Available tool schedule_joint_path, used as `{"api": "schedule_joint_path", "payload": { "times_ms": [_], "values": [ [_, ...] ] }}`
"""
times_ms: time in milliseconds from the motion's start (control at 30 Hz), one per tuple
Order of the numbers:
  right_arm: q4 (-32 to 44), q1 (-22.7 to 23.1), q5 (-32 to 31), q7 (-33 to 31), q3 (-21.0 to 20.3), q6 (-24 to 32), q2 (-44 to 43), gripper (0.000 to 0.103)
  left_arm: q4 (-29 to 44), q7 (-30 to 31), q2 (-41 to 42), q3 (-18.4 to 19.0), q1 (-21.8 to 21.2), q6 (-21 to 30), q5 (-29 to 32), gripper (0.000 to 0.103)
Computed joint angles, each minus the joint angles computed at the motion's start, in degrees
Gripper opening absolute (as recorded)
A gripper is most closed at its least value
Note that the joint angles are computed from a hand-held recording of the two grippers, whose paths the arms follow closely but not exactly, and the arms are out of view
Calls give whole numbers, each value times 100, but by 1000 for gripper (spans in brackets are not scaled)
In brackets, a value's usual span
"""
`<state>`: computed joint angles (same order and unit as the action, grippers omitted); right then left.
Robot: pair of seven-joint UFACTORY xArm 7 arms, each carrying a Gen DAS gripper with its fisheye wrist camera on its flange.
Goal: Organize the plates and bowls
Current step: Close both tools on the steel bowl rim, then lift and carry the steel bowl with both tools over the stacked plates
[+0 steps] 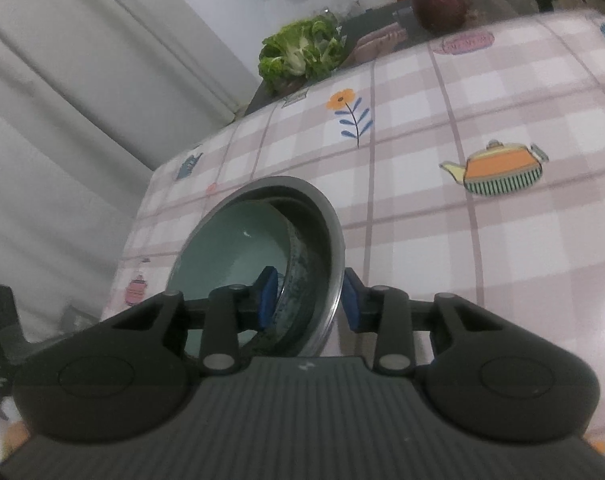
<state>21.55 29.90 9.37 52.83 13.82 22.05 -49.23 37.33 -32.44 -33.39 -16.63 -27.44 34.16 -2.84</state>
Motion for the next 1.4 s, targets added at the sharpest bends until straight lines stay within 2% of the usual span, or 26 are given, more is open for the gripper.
{"api": "schedule_joint_path", "payload": {
  "times_ms": [267, 433, 700, 933, 1400],
  "values": [
    [-273, -166, -92, 456, 235, 117, -845, 32, -28, -37, -64, -17, 33, -50, 67, 19],
    [-167, -331, -363, 550, 368, 680, -1147, 32, -51, -41, -80, -12, 21, -62, 59, 19],
    [-35, -220, -364, 340, 309, 532, -415, 28, -58, -8, 7, -70, 46, -138, 180, 22],
    [-144, -187, -302, 261, 139, 46, -55, 26, -124, -115, 52, -181, 158, -287, 427, 30],
    [66, -320, -403, 40, 106, -196, 544, 24, -31, -191, 292, -163, 161, -327, 545, 26]
  ]
}}
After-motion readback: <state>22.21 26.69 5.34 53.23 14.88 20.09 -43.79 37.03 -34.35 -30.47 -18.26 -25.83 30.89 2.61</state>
